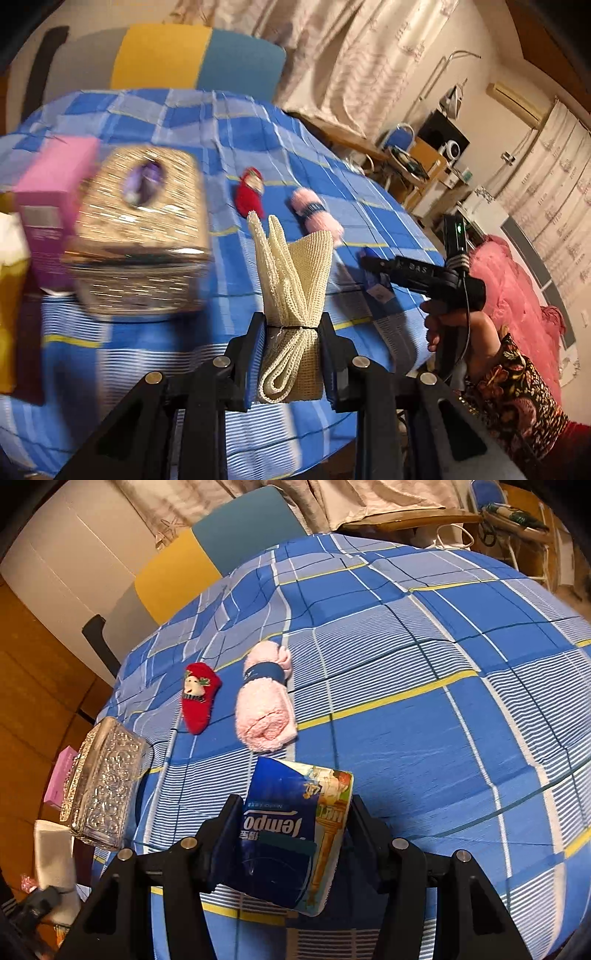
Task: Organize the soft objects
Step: 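Lift the cream knit roll with the left gripper, then lower the knit roll into the gold tray and open the left gripper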
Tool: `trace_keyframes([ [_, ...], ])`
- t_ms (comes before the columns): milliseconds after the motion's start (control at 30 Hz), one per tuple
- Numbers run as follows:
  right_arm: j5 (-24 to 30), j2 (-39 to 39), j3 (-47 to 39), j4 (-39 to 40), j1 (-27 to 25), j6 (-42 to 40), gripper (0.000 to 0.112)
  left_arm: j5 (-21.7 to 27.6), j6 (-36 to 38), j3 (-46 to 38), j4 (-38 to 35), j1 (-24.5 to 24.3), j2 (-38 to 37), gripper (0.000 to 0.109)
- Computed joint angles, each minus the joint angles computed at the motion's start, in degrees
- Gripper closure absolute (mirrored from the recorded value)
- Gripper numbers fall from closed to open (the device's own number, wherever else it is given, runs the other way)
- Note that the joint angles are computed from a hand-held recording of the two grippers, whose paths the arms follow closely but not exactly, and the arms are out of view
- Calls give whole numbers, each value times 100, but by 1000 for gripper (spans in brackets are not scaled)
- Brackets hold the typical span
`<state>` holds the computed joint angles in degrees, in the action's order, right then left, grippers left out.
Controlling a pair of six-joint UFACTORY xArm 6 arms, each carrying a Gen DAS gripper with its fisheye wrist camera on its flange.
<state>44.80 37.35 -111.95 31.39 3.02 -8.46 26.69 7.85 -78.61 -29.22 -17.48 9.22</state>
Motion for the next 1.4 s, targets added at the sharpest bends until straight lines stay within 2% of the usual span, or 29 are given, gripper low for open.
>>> trace_keyframes([
  [167, -244, -121, 157, 176, 60, -298, 55, -320, -198, 658, 189, 385, -625, 82],
  [333, -417, -218, 281, 302, 93, -452, 55, -541, -901, 1003, 771, 1000, -902, 82],
  [433, -453, -232, 317, 294, 109, -456, 55, -459, -1328, 932, 1040, 1322, -770, 82],
  [633, -429, -228, 348, 90, 136, -380, 55, -118, -2201, 182, 1571, 1902, 112, 82],
  [833, -502, -240, 375, -32, 143, -357, 55, 379, -2614, -344, 2060, 2204, 710, 81],
  [933, -535, -252, 402, -53, 134, -340, 55, 586, -2844, -432, 2442, 2265, 790, 74],
  [967, -557, -254, 404, -103, 137, -308, 55, 621, -2992, -398, 2659, 2274, 763, 64],
  [1033, -674, -315, 490, -186, 151, -288, 55, 685, -3029, -294, 2819, 2290, 684, 59],
  [1200, -1026, -626, 853, -236, 200, -209, 55, 334, -2676, 208, 2579, 2307, 308, 59],
  [1333, -1244, -1036, 1288, -7, 267, -257, 55, -24, -2831, 705, 2847, 2325, -106, 59],
  [1400, -1315, -1248, 1508, 146, 325, -339, 55, -299, -2550, 979, 2517, 2334, -321, 59],
])
